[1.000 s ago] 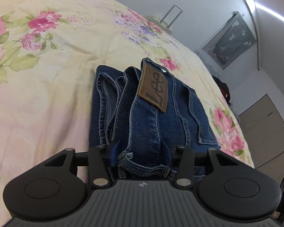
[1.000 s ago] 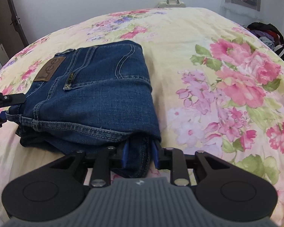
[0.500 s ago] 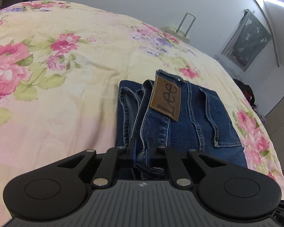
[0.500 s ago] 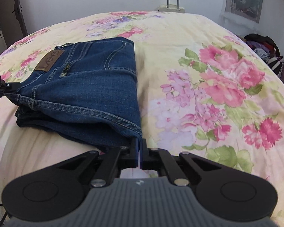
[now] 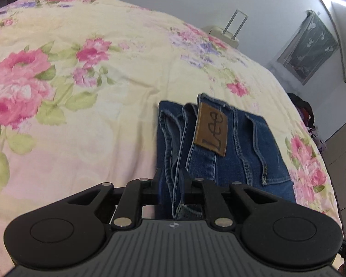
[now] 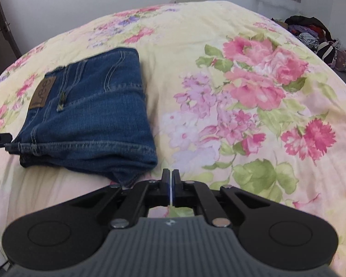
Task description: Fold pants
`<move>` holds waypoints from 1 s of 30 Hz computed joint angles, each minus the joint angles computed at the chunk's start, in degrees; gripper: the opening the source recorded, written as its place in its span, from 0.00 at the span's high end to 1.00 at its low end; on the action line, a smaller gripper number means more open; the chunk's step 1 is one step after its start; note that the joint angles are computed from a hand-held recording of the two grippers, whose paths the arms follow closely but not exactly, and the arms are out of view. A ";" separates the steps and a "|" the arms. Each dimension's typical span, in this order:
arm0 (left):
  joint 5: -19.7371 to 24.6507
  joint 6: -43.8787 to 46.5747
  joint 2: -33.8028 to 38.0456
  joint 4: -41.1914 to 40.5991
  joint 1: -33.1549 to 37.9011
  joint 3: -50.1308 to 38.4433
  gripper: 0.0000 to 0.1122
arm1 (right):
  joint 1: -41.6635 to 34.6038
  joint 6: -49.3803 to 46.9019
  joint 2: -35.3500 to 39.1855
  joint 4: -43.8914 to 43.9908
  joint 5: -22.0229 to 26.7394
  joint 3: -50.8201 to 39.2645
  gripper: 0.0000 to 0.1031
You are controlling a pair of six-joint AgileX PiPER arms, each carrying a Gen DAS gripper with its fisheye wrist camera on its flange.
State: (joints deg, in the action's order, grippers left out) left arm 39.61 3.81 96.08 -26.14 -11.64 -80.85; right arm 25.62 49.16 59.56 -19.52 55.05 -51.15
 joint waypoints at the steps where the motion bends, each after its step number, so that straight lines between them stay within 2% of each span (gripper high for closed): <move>1: 0.00 1.11 0.65 -0.31 0.06 -1.39 0.74 | -0.95 0.34 -0.33 -1.03 -1.41 -0.17 1.00; 3: -0.78 3.14 3.01 -1.36 -0.31 -5.15 0.62 | -3.12 1.59 0.07 -3.63 -4.89 -0.67 1.00; 5: -1.76 6.89 6.55 -5.18 -0.46 -9.19 0.42 | -6.67 1.84 1.26 -4.20 -10.52 -0.86 1.00; 7: -2.22 9.39 11.05 -8.19 -0.79 -13.95 0.39 | -9.54 2.14 3.48 -3.96 -16.03 -1.07 1.00; 9: 0.01 9.40 16.82 -8.87 -1.09 -20.84 0.34 | -11.21 2.75 5.87 -3.51 -20.43 -1.29 0.99; 12: 2.39 7.46 25.18 -8.75 -1.29 -30.52 0.34 | -12.45 3.11 8.91 -3.14 -25.79 -0.88 0.98; 15: 7.28 6.14 32.40 -11.87 -0.37 -39.47 0.42 | -14.26 0.11 10.99 -0.86 -31.03 0.57 0.98; 16: 8.70 5.40 34.22 -12.56 -0.21 -41.62 0.56 | -14.92 -1.41 11.59 0.52 -32.17 0.81 0.97; 17: 8.34 5.38 34.51 -12.99 -0.32 -41.48 0.64 | -15.76 -3.24 12.13 2.21 -33.22 1.29 0.97; 18: 6.28 7.01 33.38 -13.77 -0.61 -39.05 0.68 | -16.37 -4.28 12.79 3.20 -33.82 1.44 0.96; 19: 3.53 7.91 31.64 -13.20 -1.26 -36.24 0.77 | -16.91 -5.34 13.34 4.26 -34.19 1.47 0.96; 20: -0.54 7.23 29.21 -10.35 -2.40 -32.76 0.92 | -17.63 -6.63 13.76 5.66 -34.75 1.84 0.95; 22: -4.81 8.57 24.89 -9.20 -3.71 -28.48 0.93 | -19.00 -10.06 14.03 9.50 -35.49 2.34 0.94; 24: -9.09 7.15 20.56 -2.80 -5.90 -24.92 0.93 | -19.94 -14.03 13.71 13.90 -35.72 2.61 0.94; 26: -8.18 0.99 19.91 4.82 -6.94 -25.95 0.96 | -20.83 -21.10 12.68 21.18 -34.99 2.54 0.90; 28: -5.71 -5.39 21.68 13.60 -7.64 -28.32 0.96 | -21.09 -26.30 10.97 27.57 -34.03 2.78 0.74; 30: -2.39 -7.39 24.60 16.82 -7.60 -30.95 0.96 | -20.72 -32.76 9.53 35.64 -33.63 3.21 0.71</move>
State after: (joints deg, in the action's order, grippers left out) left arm 37.22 -3.58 120.67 -9.32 -19.24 -111.81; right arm 4.91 16.40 69.10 16.12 21.43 -47.94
